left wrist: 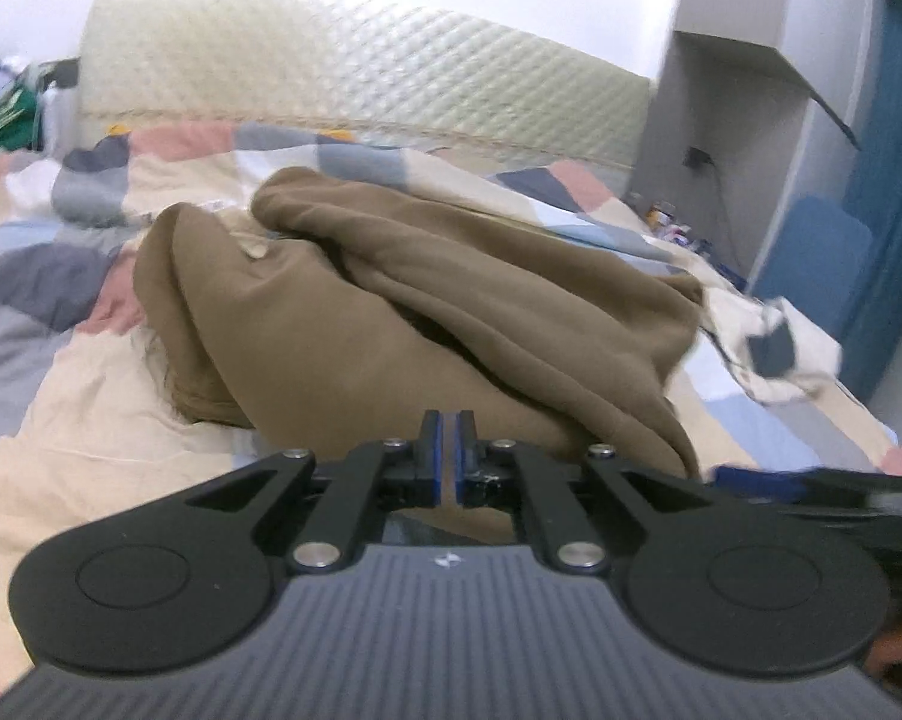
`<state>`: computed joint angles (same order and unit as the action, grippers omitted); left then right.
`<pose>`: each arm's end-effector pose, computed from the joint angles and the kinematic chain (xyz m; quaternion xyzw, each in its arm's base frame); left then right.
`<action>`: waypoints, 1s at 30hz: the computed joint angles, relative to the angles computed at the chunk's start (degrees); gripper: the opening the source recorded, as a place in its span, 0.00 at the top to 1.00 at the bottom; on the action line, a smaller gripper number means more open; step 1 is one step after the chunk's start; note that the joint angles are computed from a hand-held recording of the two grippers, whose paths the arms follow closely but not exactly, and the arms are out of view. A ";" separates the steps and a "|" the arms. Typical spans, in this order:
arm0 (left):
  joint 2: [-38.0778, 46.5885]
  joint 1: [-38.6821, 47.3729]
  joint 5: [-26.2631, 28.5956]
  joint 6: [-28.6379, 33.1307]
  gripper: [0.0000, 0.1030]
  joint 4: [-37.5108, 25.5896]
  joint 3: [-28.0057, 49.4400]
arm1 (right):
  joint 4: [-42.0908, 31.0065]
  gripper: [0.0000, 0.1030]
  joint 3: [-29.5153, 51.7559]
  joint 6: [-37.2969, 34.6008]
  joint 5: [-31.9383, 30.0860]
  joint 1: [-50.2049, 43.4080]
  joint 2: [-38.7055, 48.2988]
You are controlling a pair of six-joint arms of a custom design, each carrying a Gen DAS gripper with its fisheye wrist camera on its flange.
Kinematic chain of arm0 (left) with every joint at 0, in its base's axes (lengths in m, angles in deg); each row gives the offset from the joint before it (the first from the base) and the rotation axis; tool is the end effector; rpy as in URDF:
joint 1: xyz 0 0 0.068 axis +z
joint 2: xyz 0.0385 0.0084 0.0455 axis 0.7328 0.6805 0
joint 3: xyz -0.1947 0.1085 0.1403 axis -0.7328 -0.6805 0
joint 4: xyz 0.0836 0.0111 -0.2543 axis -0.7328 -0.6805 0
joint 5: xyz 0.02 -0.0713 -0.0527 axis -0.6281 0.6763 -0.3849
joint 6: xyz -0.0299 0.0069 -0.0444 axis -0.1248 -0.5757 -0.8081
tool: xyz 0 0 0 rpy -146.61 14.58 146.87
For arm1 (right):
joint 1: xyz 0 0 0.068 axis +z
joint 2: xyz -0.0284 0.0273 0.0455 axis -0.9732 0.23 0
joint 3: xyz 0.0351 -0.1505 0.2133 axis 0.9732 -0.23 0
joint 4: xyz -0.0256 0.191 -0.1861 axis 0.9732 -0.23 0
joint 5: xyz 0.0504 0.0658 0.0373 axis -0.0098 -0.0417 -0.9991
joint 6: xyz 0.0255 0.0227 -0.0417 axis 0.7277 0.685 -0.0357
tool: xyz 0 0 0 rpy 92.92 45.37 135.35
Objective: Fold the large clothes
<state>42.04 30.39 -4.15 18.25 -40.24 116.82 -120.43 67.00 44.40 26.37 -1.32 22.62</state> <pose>0.2869 -0.1018 0.2823 0.2462 0.8280 -0.2436 0.4410 0.0932 0.2356 0.2665 0.1618 0.8488 0.0246 0.5027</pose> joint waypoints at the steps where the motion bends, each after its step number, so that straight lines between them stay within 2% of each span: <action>1: 2.48 0.10 -0.23 -0.53 0.95 0.98 1.41 | -1.40 0.45 1.06 0.41 1.70 0.65 -0.17; 2: 4.61 0.52 0.18 -1.08 0.94 2.03 2.36 | -2.12 0.40 2.01 -0.19 3.93 1.05 -0.54; 4: 9.03 1.52 1.32 -1.94 0.93 4.75 4.12 | 2.15 0.27 3.74 -8.24 6.23 -1.21 -1.75; 6: 13.36 2.64 1.90 -2.97 0.93 6.66 6.19 | 14.30 0.26 2.25 -22.76 4.72 -6.31 -4.94; 8: 16.33 3.75 2.96 -3.45 0.92 8.61 7.34 | 27.09 0.27 0.91 -36.96 -1.71 -14.20 -5.63; 13: 22.47 7.12 7.29 -3.44 0.89 12.50 9.35 | 36.94 0.27 11.17 -53.04 -17.23 -29.82 8.41; 15: 24.84 8.19 9.27 -4.63 0.88 13.88 10.13 | 38.25 0.28 17.60 -57.87 -20.41 -33.47 15.94; 17: 26.46 8.81 11.01 -5.64 0.88 15.83 10.25 | 36.40 0.28 25.33 -61.05 -19.88 -35.01 23.73; 19: 27.97 9.18 11.57 -6.06 0.88 17.67 10.46 | 30.76 0.28 34.40 -60.92 -20.95 -36.93 31.50; 21: 29.23 9.79 12.31 -6.71 0.87 20.00 10.47 | 25.48 0.27 40.20 -59.28 -21.59 -37.94 36.51; 22: 29.62 10.14 12.76 -7.67 0.86 20.77 10.54 | 25.10 0.32 40.93 -60.15 -19.77 -37.99 37.82; 24: 30.41 11.39 14.66 -10.11 0.85 22.87 10.41 | 23.54 0.57 41.73 -60.35 -17.28 -37.75 38.53; 25: 30.61 11.88 15.25 -11.45 0.84 24.18 10.17 | 23.82 0.75 40.74 -60.25 -16.32 -37.61 37.29; 26: 30.79 12.19 15.44 -12.35 0.83 25.32 9.99 | 24.83 0.82 39.41 -59.92 -15.67 -37.45 35.51; 28: 30.33 12.49 15.40 -13.67 0.82 26.36 9.62 | 26.96 0.84 35.79 -59.11 -10.73 -36.36 30.38; 30: 29.74 12.83 16.32 -14.80 0.82 27.49 8.97 | 31.30 0.85 28.74 -58.95 -4.55 -34.48 22.46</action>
<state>71.78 43.22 12.18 3.45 -12.75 125.79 -89.13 95.74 -14.54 21.82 -35.80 45.08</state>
